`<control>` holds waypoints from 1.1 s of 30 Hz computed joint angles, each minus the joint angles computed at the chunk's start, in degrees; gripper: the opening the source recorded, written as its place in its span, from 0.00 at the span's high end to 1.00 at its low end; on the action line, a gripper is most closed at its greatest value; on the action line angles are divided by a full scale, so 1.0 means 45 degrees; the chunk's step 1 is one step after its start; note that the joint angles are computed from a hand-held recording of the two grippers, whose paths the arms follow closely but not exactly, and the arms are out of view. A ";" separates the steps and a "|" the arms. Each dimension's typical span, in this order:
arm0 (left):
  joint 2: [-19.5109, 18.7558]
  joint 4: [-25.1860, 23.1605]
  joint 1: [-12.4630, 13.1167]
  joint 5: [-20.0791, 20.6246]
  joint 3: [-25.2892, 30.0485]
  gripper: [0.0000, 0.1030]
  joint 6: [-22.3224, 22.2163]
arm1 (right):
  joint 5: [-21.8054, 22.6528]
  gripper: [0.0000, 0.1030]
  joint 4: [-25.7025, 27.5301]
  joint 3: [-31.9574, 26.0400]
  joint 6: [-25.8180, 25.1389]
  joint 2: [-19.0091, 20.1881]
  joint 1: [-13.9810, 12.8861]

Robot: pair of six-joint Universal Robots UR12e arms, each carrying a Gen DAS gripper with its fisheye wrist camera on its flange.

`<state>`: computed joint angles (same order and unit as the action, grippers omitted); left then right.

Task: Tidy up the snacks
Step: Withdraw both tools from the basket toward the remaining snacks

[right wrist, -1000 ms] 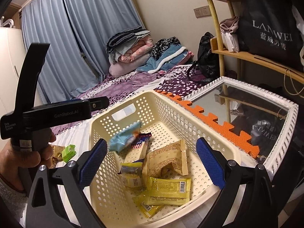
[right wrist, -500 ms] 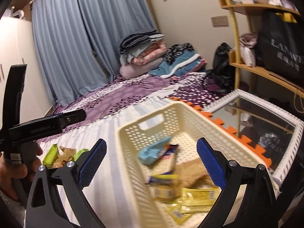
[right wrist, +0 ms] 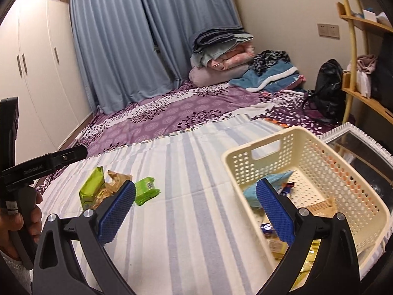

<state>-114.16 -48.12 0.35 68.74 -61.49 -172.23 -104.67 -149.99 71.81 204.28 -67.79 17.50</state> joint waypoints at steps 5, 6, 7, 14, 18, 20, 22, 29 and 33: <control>0.0164 0.0173 0.0526 0.0197 -0.0364 0.06 -0.0731 | 0.0106 0.05 0.0400 -0.0544 -0.0327 0.0290 0.0186; 0.0200 0.0224 0.0643 0.0250 -0.0444 0.06 -0.0896 | 0.0149 0.05 0.0468 -0.0654 -0.0336 0.0362 0.0237; 0.0229 0.0271 0.0734 0.0300 -0.0516 0.06 -0.1019 | 0.0217 0.05 0.0522 -0.0717 -0.0350 0.0398 0.0257; 0.0348 0.0524 0.1277 0.0665 -0.0810 0.03 -0.1833 | 0.0550 0.05 0.1103 -0.1324 -0.0540 0.0762 0.0445; 0.0397 0.0364 0.1442 0.0747 -0.0930 0.03 -0.1893 | 0.0847 0.05 0.1425 -0.1625 -0.0615 0.0946 0.0513; 0.0399 0.0316 0.1511 0.0763 -0.0954 0.03 -0.1944 | 0.0945 0.05 0.1567 -0.1775 -0.0714 0.1047 0.0546; 0.0380 0.0285 0.1590 0.0764 -0.0959 0.03 -0.2084 | 0.1098 0.05 0.1724 -0.1942 -0.0803 0.1147 0.0574; 0.0103 -0.0179 0.1898 0.0242 -0.0726 0.03 -0.2841 | 0.1327 0.05 0.2085 -0.2223 -0.0912 0.1360 0.0602; -0.0121 -0.0420 0.1975 0.0138 -0.0524 0.03 -0.3104 | 0.1387 0.05 0.2281 -0.2249 -0.0821 0.1411 0.0572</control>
